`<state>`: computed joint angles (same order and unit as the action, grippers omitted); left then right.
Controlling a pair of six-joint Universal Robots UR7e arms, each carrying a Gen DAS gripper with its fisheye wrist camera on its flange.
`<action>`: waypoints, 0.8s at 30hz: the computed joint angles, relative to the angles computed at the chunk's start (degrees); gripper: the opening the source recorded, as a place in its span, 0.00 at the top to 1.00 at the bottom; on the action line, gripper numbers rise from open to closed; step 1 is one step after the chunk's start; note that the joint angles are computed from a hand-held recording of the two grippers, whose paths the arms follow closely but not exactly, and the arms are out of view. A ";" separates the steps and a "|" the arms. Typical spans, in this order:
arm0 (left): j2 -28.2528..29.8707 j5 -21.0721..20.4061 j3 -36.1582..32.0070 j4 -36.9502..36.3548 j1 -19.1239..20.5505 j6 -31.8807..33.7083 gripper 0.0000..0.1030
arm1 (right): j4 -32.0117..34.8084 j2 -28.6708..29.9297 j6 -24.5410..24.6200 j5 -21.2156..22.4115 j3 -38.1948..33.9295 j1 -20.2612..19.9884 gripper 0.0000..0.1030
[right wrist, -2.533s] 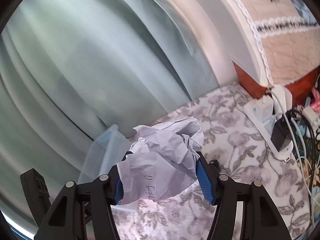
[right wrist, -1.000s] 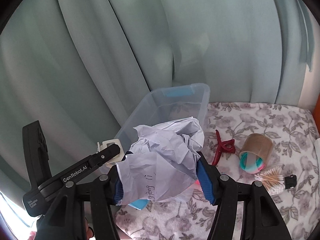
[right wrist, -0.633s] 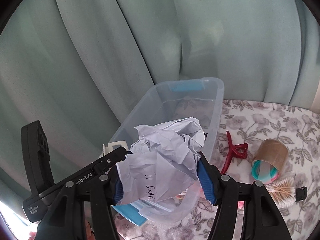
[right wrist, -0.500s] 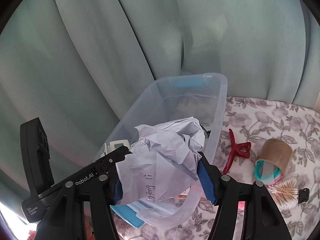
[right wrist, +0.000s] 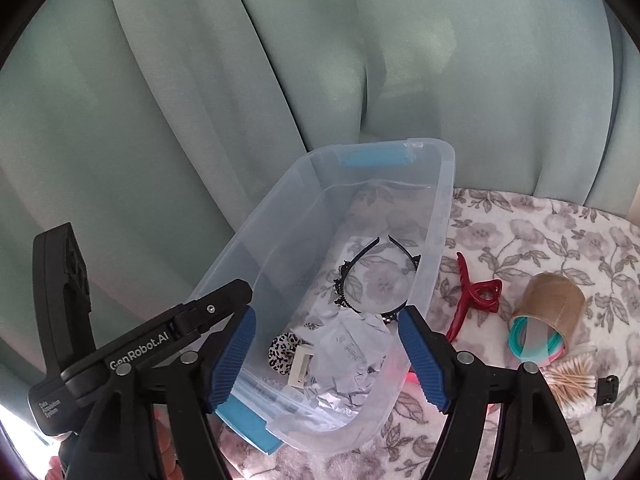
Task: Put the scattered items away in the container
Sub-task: 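Carry the hair clip and crumpled paper into the clear box and release them, then withdraw both grippers from the box toward the table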
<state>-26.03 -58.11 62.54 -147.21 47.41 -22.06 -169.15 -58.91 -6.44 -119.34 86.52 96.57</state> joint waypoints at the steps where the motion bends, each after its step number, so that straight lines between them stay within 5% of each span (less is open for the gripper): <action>1: -0.12 0.07 0.11 0.10 -0.10 0.01 0.40 | -0.01 -0.10 0.19 -0.18 0.07 0.05 0.25; 24: -6.29 2.47 9.29 -4.51 -7.33 3.50 0.34 | -11.50 -9.54 0.00 -3.80 12.35 4.40 0.24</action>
